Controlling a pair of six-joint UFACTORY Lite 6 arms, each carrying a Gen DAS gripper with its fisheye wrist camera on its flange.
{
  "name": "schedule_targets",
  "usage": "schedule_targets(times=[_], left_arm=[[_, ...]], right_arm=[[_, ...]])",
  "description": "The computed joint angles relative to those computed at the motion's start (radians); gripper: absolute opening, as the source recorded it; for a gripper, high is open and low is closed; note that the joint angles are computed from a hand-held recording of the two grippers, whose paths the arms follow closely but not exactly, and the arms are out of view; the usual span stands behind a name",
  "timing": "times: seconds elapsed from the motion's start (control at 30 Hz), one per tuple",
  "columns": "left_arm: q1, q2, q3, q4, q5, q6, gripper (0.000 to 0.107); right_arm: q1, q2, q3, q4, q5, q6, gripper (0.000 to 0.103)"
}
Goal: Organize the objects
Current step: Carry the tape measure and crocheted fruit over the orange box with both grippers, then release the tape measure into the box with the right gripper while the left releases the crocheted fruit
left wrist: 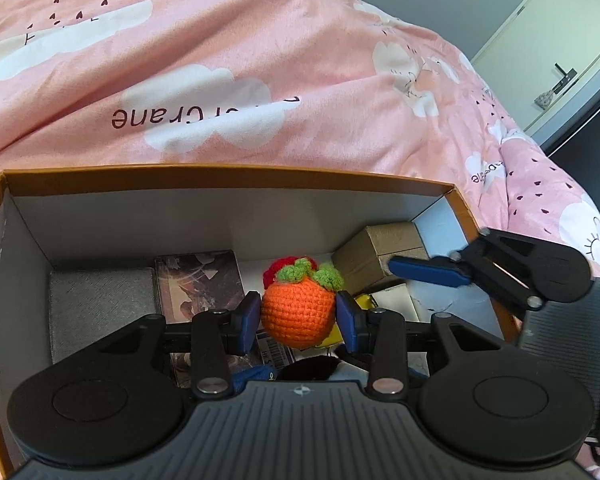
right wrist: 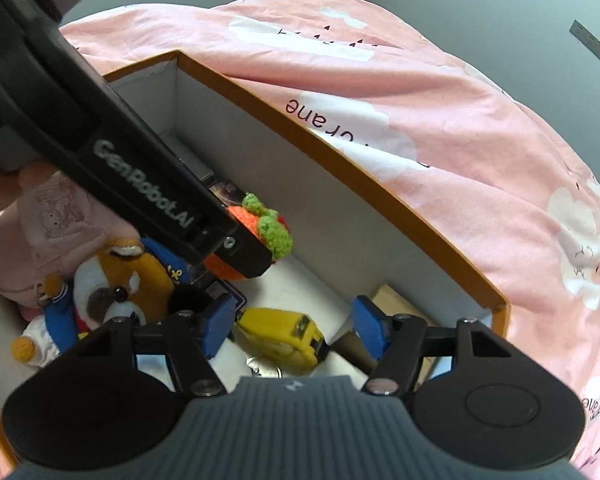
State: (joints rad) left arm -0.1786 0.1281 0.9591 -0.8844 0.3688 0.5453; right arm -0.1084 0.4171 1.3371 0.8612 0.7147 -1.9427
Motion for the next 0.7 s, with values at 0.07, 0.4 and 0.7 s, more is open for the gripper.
schedule_targets(times=[0.07,0.4,0.7], left_arm=[[-0.011,0.005,0.005,0.027,-0.012,-0.032,0.046],[-0.024,-0.002,0.022,0.135,-0.039,-0.146,0.046],[-0.010,0.050,0.066,0.142,-0.038,-0.135,0.046]], right_arm=[[-0.013,0.000,0.014,-0.035,0.015,0.045,0.055],[-0.004,0.103,0.159,-0.174,0.096,0.296,0.017],[0.039,0.215,0.283,-0.179,0.071,0.429,0.014]])
